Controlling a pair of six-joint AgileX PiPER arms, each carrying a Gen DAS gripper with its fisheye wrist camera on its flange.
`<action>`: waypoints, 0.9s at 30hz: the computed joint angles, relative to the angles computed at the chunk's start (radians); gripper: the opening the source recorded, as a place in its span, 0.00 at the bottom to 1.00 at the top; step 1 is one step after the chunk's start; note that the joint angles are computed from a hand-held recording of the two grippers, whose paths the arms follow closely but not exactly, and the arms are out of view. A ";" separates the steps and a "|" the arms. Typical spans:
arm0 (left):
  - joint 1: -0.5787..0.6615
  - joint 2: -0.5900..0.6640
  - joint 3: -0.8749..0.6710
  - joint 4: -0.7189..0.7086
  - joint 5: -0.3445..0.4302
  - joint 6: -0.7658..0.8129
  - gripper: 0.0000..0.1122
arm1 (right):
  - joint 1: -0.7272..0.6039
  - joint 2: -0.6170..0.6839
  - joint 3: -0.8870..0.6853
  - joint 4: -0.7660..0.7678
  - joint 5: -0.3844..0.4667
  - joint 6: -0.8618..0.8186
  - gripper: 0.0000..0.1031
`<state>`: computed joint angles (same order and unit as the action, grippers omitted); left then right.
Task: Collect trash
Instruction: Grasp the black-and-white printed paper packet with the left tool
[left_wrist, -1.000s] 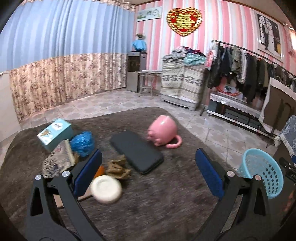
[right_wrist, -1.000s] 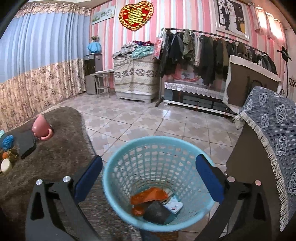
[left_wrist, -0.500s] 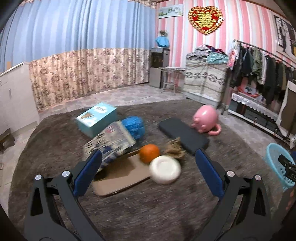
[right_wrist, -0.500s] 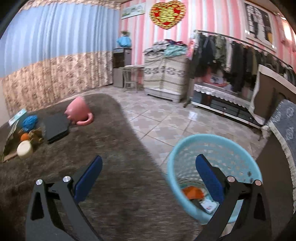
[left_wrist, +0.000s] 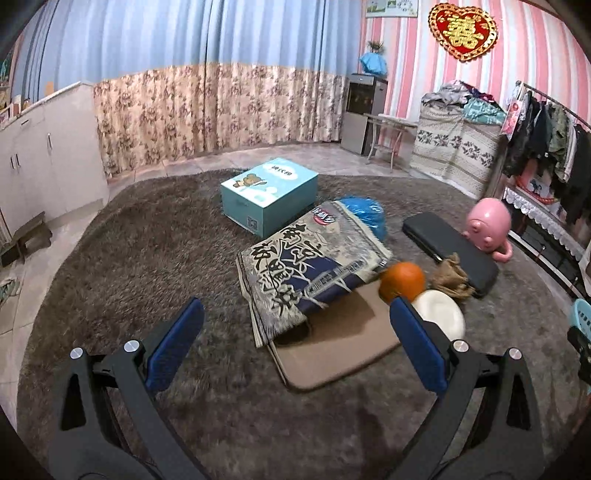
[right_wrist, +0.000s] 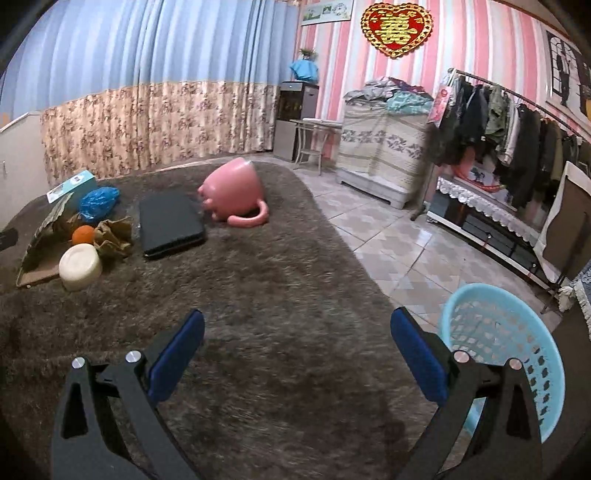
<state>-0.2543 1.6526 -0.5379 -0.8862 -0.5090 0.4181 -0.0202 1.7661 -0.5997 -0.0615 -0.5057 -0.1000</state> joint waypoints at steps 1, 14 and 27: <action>0.018 0.019 -0.021 0.023 0.015 -0.007 0.87 | 0.007 0.006 -0.009 0.010 0.008 -0.007 0.96; 0.103 0.157 -0.183 -0.067 0.176 0.195 0.44 | 0.125 0.045 -0.098 0.100 0.117 -0.058 0.96; 0.336 -0.078 0.055 0.554 0.207 -0.276 0.07 | 0.331 0.067 -0.147 0.161 0.174 -0.141 0.96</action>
